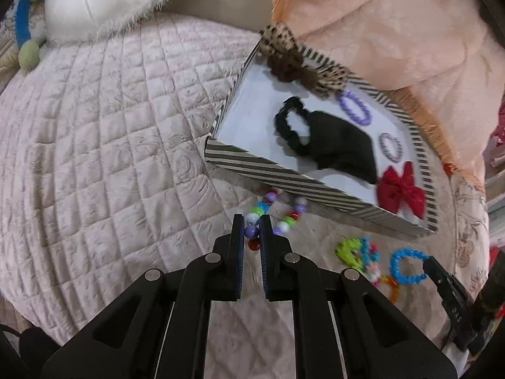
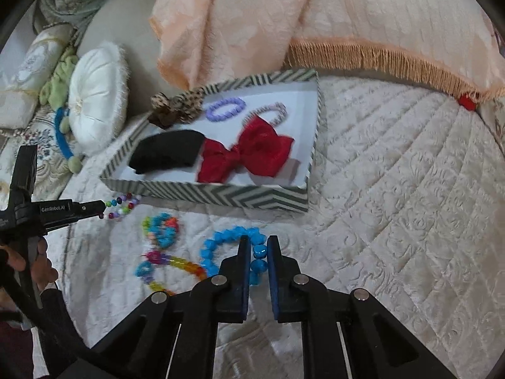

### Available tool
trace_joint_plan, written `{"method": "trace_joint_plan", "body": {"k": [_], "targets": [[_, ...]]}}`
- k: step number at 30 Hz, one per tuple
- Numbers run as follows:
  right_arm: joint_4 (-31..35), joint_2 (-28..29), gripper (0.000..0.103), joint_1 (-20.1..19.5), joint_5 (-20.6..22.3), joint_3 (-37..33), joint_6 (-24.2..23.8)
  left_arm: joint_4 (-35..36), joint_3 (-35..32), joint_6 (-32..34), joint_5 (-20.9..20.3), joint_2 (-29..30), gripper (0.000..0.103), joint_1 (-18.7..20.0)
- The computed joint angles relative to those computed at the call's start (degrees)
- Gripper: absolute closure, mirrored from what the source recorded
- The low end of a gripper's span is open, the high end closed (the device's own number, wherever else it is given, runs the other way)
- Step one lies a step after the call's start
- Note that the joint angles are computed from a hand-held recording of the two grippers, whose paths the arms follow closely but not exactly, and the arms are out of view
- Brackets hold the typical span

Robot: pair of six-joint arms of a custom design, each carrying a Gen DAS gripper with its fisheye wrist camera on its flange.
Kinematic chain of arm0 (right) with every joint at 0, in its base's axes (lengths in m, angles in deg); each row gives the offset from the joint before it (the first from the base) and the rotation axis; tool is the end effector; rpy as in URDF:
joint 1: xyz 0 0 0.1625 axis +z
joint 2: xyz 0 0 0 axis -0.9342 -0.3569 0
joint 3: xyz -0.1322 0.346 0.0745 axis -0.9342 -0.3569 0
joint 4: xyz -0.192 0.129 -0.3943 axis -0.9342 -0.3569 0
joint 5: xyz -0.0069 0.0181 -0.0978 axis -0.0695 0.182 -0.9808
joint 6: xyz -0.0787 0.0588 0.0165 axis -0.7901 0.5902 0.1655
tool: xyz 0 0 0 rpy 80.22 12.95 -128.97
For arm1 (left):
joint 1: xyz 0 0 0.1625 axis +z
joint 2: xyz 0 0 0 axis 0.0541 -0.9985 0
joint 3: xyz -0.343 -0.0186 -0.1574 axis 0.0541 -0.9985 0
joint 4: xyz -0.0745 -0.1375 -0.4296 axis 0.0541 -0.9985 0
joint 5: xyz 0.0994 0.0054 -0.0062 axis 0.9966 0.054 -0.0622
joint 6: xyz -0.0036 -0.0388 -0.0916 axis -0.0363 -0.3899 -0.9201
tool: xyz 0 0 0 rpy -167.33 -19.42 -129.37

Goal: Organize jewelry
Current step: 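Carry the multicolour and blue bracelets over the striped box with both tools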

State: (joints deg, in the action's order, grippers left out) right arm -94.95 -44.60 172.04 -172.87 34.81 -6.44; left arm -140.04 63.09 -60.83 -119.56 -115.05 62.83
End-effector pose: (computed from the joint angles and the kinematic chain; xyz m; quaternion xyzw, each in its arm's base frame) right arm 0.2225 -0.5584 0.0815 0.1717 -0.9375 0.2183 0.2097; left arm -0.0280 -0.5386 0.2909 -0.0089 0.9388 -0.2384 0.2487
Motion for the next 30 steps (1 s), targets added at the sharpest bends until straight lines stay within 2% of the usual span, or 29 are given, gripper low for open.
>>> {"method": "trace_joint_plan", "body": {"k": [7, 13, 21, 23, 27, 30], "targets": [[-0.09, -1.99, 0.094, 2.49, 0.36, 0.42, -1.11, 1.47, 1.6, 0.65, 0.39, -5.81, 0.095, -3.84], [-1.22, -3.43, 0.094, 4.76, 0.19, 0.76, -2.32, 1.02, 2.3, 1.67, 3.31, -7.83, 0.095, -7.04], [-1.27, -4.39, 0.096, 6.79, -0.79, 0.23, -3.29, 1.11, 1.78, 2.2, 3.67, -8.28, 0.095, -9.1], [-0.99, -4.55, 0.096, 6.92, -0.96, 0.2, -3.37, 1.27, 1.69, 2.11, 3.64, -8.2, 0.095, -9.35], [5.13, -4.18, 0.095, 5.67, -0.5, -0.72, -2.71, 1.74, 2.08, 1.82, 3.14, -8.51, 0.095, -9.79], [6.88, -2.53, 0.086, 4.17, -1.77, -0.81, -1.81, 2.17, 2.22, 1.59, 2.61, -8.51, 0.095, -9.63]]}}
